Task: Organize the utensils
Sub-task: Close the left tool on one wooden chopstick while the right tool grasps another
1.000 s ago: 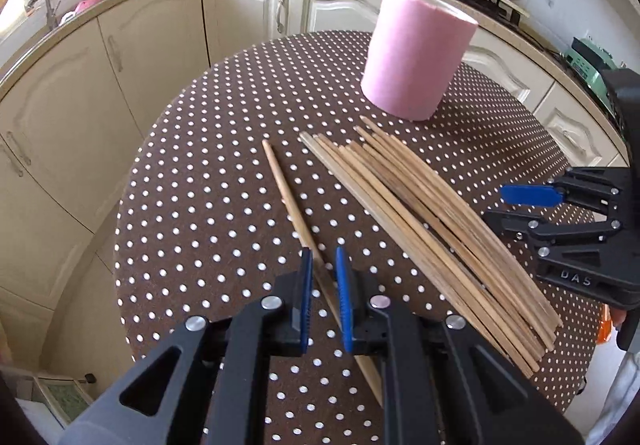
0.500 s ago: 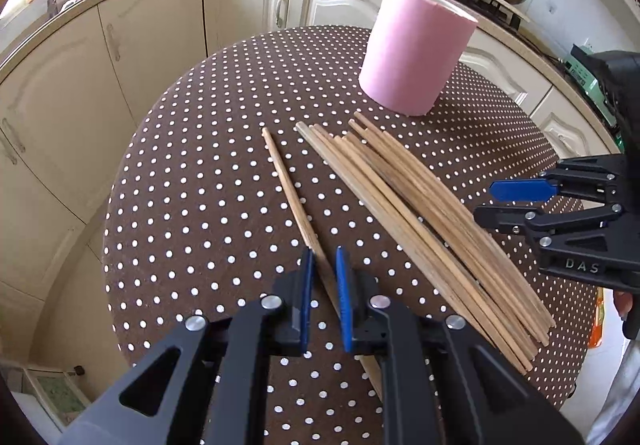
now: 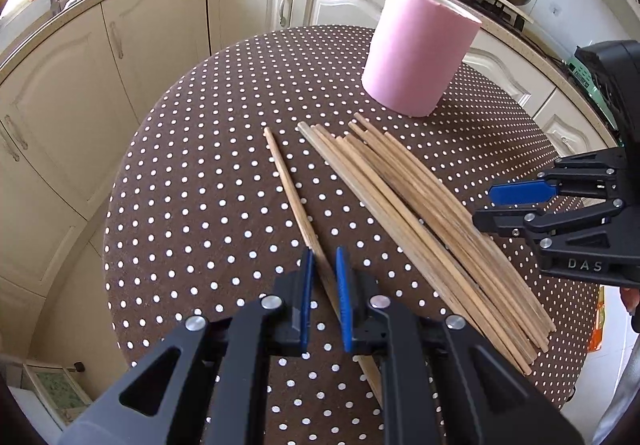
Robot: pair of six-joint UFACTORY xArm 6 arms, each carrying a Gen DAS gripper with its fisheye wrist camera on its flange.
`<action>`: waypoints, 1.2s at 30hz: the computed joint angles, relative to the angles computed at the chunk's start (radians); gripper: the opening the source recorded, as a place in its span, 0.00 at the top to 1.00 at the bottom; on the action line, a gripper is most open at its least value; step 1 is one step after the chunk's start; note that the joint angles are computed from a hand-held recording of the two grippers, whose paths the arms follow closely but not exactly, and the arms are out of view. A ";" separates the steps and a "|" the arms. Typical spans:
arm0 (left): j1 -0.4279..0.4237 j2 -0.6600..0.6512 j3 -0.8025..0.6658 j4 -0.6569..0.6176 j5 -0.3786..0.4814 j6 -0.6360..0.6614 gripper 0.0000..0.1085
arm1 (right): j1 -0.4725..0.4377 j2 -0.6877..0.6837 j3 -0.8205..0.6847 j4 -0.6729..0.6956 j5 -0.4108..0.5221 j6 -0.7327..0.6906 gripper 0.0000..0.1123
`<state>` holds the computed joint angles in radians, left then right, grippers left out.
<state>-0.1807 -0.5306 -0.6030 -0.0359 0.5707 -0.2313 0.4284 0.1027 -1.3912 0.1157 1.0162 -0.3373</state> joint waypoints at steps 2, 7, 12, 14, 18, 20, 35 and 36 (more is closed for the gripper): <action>-0.002 0.004 -0.004 0.000 0.003 -0.009 0.89 | 0.007 0.004 -0.007 -0.009 0.014 0.005 0.71; 0.006 0.016 -0.020 -0.017 0.021 0.001 0.90 | 0.025 0.058 -0.081 -0.051 0.076 0.008 0.80; 0.009 0.030 -0.035 -0.016 0.031 0.001 0.91 | 0.040 0.124 -0.185 -0.060 0.162 0.013 0.88; 0.008 0.039 -0.043 -0.009 0.032 -0.002 0.91 | 0.041 0.143 -0.214 -0.048 0.186 0.009 0.93; -0.001 0.052 -0.049 0.030 0.023 -0.040 0.91 | 0.038 0.181 -0.270 -0.012 0.211 0.022 0.95; -0.001 0.056 -0.051 0.024 0.019 -0.047 0.92 | 0.023 0.196 -0.290 0.019 0.217 0.011 0.95; 0.000 -0.013 0.015 0.011 -0.049 -0.049 0.95 | -0.020 0.034 -0.078 0.105 0.035 -0.067 0.95; 0.000 -0.020 0.019 0.027 -0.052 -0.063 0.95 | -0.023 0.022 -0.068 0.119 0.027 -0.075 0.95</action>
<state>-0.1804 -0.5505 -0.5844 -0.0088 0.5192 -0.2941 0.4052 0.1251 -1.4593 0.2343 1.0434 -0.4124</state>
